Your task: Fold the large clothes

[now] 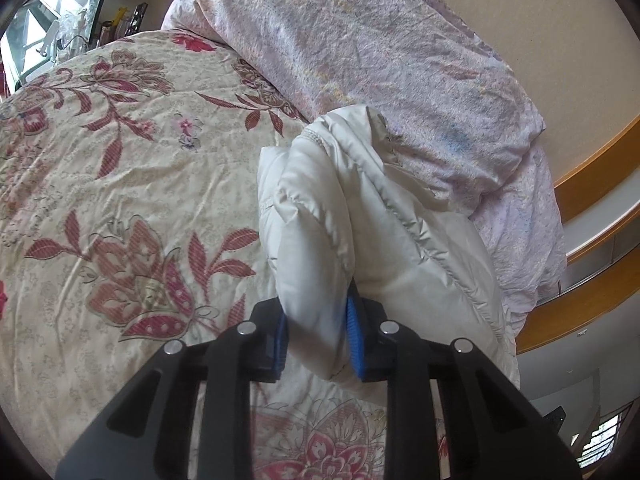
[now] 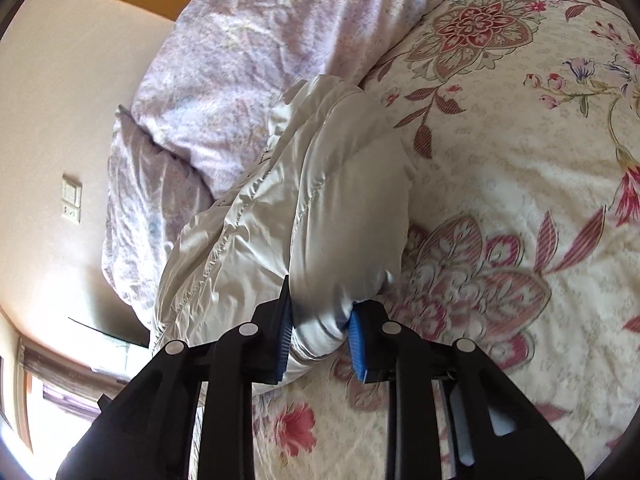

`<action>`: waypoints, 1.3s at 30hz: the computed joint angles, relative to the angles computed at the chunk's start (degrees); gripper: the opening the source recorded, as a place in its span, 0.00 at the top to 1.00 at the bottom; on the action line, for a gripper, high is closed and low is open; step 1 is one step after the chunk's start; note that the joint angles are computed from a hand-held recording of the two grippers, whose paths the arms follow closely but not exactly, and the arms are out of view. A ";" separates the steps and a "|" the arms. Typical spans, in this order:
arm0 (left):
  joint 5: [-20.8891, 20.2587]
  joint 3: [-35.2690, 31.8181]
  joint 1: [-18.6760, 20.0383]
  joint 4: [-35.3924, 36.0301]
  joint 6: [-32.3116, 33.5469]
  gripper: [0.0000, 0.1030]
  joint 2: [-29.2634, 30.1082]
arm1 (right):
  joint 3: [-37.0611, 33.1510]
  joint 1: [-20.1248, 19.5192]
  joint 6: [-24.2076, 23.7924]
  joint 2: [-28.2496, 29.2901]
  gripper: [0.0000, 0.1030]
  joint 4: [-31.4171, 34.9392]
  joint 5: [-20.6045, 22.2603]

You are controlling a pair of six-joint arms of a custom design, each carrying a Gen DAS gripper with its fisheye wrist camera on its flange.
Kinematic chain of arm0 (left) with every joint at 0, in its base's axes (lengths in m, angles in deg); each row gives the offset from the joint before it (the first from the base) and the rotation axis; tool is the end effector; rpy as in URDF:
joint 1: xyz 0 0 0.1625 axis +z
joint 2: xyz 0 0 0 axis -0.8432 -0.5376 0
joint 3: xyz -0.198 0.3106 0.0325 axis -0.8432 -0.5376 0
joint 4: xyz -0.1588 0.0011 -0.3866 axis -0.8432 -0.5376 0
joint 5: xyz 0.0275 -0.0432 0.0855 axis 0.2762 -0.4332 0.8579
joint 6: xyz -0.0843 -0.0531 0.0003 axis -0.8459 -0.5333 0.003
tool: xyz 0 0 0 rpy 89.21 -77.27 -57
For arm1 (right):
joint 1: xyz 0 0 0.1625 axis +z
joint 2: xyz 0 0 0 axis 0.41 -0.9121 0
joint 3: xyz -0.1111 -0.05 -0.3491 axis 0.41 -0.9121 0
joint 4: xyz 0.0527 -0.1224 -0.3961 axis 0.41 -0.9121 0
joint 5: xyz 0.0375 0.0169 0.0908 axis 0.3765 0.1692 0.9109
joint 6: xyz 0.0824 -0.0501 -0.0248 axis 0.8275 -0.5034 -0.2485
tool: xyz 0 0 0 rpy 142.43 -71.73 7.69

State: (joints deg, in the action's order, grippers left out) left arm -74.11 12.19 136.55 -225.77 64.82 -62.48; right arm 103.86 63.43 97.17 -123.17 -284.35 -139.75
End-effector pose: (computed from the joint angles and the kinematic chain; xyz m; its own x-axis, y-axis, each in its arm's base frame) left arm 0.0374 -0.6501 0.3068 -0.9877 -0.0713 -0.1393 0.0314 0.7816 -0.6230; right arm 0.0909 -0.4979 0.1155 -0.9250 0.3616 -0.1169 0.2823 0.4480 -0.8483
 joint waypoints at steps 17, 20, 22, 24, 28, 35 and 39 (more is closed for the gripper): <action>2.88 14.39 2.15 3.95 2.74 0.76 -19.22 | 8.38 4.95 -2.03 3.97 0.76 -4.25 -0.20; 3.25 15.76 2.26 3.82 3.18 0.75 -20.47 | 9.42 6.58 -3.40 3.85 0.75 -3.92 -3.23; 3.93 16.49 2.39 3.51 3.42 0.70 -20.82 | 8.97 8.47 -5.03 3.69 0.72 -2.14 -7.53; 4.36 16.96 2.49 2.93 3.45 0.65 -20.99 | 8.08 10.07 -5.55 3.76 0.64 -0.58 -11.18; 4.76 18.08 2.35 1.58 4.56 0.38 -22.04 | 7.11 12.81 -5.87 4.19 0.51 0.03 -17.83; 6.32 20.41 1.69 -0.60 7.44 0.17 -24.12 | 3.16 18.69 -8.55 7.12 0.39 -4.89 -35.84; 5.23 20.44 2.00 0.99 7.21 0.16 -24.14 | -1.02 20.94 -14.39 8.87 0.39 -4.24 -36.70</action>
State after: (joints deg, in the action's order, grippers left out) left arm -68.88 32.64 138.55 -224.78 72.03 -86.62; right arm 102.83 84.36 82.78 -114.30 -288.59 -176.45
